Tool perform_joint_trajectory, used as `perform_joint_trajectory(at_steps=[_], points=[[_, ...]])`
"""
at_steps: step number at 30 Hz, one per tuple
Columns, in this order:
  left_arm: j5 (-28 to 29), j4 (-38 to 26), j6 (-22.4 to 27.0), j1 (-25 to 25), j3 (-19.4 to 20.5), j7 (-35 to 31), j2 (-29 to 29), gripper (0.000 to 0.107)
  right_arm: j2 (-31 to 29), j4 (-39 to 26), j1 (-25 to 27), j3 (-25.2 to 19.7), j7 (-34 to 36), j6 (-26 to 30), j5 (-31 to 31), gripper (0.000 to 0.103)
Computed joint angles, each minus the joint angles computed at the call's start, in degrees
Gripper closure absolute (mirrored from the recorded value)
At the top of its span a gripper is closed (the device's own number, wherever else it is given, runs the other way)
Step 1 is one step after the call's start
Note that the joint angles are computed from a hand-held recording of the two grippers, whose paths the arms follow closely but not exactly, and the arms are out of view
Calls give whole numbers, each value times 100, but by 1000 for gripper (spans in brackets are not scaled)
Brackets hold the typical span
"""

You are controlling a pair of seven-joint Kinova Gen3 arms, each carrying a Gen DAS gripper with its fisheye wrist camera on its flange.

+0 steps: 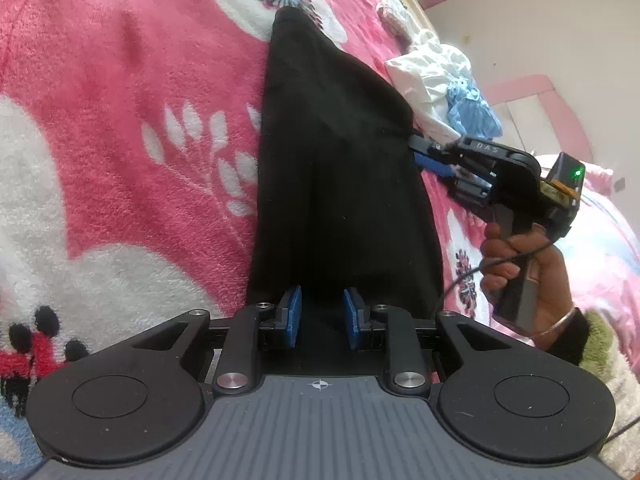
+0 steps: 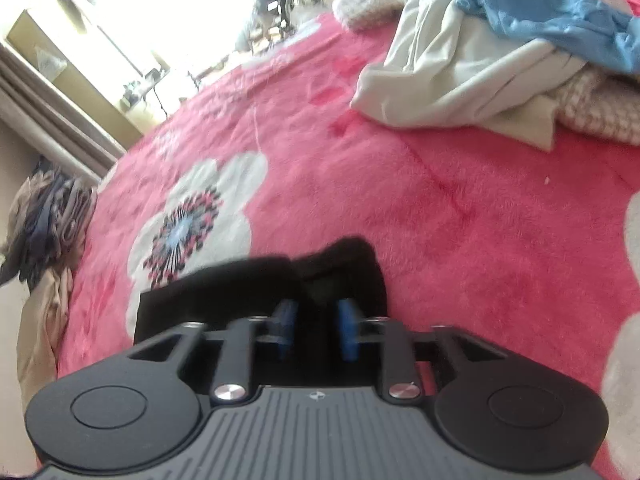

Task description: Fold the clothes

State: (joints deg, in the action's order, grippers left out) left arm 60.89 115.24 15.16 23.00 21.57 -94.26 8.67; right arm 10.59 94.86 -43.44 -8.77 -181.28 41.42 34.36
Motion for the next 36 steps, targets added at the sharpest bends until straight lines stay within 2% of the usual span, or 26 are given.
perform_joint_trajectory(at_steps=[1,4,6,7,9,10,13,15,16,17,20,23,28,30,33,34,36], points=[[130,27,9,-51,38,-118,-10,84,-25,-19,-239,163,-233,172,224,103],[545,104,41,-121,52,-501,-30,84,-118,59,-1035,810,-932,509,741,103],[704,116,48,-78,6,-626,-27,84,-207,325,-1247,1053,-1368,268,948,103],[794,135,59,-67,-14,-699,-41,84,-270,450,-1194,1052,-1477,35,952,103],[961,170,80,-29,-67,-826,-68,84,-368,605,-773,755,-1416,-406,827,99],[980,166,78,15,-103,-814,-71,84,-343,596,-507,518,-1245,-520,782,94],[944,135,60,121,-174,-715,-70,84,-115,265,222,-265,-546,-346,620,65],[903,135,33,168,-191,-671,-83,84,88,-7,567,-690,-80,-142,583,65],[887,137,32,176,-198,-660,-91,84,180,-105,602,-744,153,-109,581,78],[883,138,30,180,-202,-659,-98,84,237,-168,550,-691,325,-109,556,101],[1004,156,13,166,-194,-778,-113,84,143,-162,-138,-37,284,-27,752,102],[1139,192,10,173,-212,-928,-138,83,26,-86,-449,120,-157,190,1218,102],[1476,242,32,191,-276,-1253,-147,83,87,0,-362,83,-379,297,1315,102],[1536,259,37,220,-317,-1305,-157,83,235,-76,-310,47,-156,375,1245,102],[1347,225,30,280,-369,-1118,-162,83,374,-107,11,-65,358,183,766,101],[1298,214,28,286,-371,-1067,-162,83,303,-86,37,-22,388,120,615,100],[1249,184,10,289,-356,-1009,-142,83,42,109,-10,131,168,-114,507,87]])
